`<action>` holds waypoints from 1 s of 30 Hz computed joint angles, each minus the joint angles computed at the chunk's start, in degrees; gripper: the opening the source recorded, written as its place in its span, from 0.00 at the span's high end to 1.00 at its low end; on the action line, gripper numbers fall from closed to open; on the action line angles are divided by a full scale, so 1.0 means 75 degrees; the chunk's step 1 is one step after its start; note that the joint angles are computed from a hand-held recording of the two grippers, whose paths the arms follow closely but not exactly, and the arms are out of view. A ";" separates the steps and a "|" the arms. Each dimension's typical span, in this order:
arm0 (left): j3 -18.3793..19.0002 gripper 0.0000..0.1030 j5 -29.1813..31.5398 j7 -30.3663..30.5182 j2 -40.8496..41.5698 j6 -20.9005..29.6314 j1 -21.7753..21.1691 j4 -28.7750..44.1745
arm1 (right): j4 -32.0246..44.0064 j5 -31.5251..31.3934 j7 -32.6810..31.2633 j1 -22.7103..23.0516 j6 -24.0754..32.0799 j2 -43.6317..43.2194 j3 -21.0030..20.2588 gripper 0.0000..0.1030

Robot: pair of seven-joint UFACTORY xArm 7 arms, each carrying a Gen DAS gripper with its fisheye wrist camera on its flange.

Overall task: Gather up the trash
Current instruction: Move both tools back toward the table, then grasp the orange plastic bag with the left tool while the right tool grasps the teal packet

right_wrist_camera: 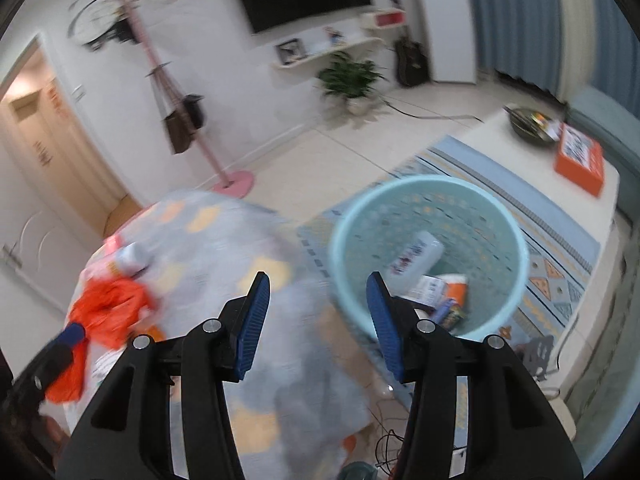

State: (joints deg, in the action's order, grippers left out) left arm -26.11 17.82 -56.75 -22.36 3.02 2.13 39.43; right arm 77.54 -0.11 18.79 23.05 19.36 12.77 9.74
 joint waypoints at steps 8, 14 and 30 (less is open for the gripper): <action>0.0685 0.25 -0.0419 -0.0203 -0.2692 0.1379 0.0132 -0.1443 | 0.0282 -0.0660 -0.0244 0.0771 0.0131 0.0059 0.0295 0.49; 0.0844 0.16 -0.0361 -0.0266 -0.3700 0.3100 0.0593 -0.1840 | 0.0554 -0.0929 -0.0353 0.1292 0.0474 0.0343 0.0400 0.46; 0.1412 0.35 0.0689 0.0350 -0.1682 0.4768 0.0639 -0.1253 | 0.1656 0.0024 -0.1119 0.1854 0.1179 0.1553 0.0719 0.34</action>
State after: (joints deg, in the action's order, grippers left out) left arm -15.53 22.99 -54.13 -34.97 38.78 6.92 30.03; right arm 89.96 0.07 10.40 36.95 28.20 24.41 15.14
